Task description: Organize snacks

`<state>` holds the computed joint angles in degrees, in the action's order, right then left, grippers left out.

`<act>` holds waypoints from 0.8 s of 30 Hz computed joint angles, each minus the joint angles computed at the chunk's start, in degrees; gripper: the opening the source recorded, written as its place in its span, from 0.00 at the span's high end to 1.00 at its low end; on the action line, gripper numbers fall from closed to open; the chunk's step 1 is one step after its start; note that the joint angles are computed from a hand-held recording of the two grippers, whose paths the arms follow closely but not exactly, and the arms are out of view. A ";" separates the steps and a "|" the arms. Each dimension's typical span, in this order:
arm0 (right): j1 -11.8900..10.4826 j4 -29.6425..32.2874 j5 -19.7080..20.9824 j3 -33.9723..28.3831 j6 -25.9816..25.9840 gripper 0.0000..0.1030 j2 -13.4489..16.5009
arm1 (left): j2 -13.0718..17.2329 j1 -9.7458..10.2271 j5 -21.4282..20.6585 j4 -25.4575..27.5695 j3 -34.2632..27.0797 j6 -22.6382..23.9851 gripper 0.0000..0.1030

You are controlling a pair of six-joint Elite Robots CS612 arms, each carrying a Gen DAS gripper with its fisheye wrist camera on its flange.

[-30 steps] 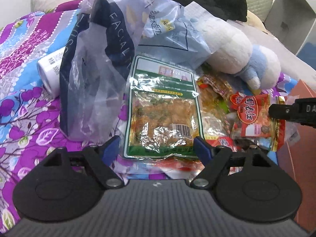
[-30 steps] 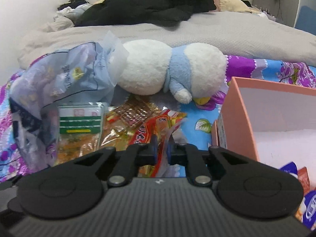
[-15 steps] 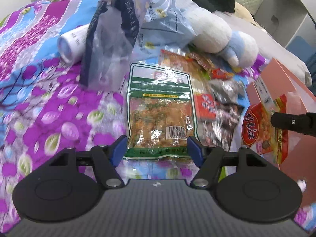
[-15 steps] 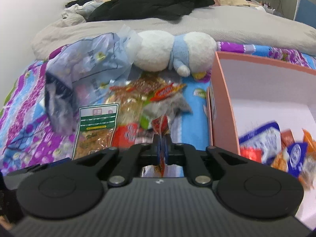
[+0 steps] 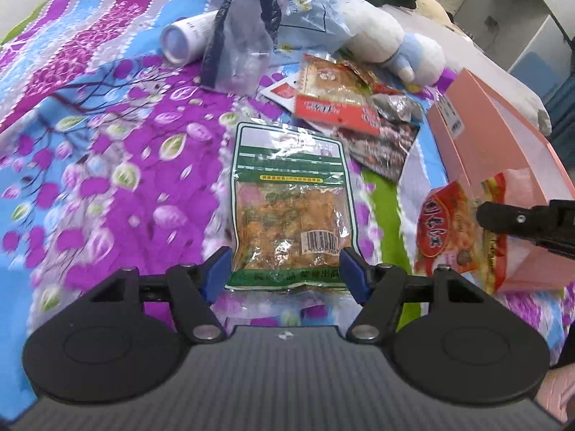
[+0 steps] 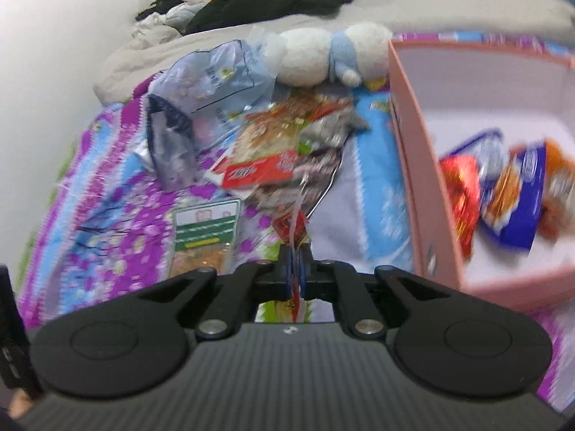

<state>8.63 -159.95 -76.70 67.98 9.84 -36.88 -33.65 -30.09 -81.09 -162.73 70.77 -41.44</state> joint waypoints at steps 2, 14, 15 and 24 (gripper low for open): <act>-0.15 -0.49 1.57 1.86 2.21 0.92 -0.67 | -1.11 -0.16 -0.39 -0.78 2.07 -0.16 0.32; -0.35 -1.16 -1.44 8.92 5.23 0.90 -3.44 | -4.09 -0.48 -1.11 -5.00 8.01 -1.19 0.31; -0.34 -1.33 -1.84 9.24 5.17 0.90 -3.57 | -4.17 -0.44 -1.37 -5.26 8.15 -1.30 0.31; -0.41 -5.11 -3.76 12.64 1.35 0.22 -4.86 | -4.81 -0.42 -1.23 -6.60 9.35 -0.80 0.15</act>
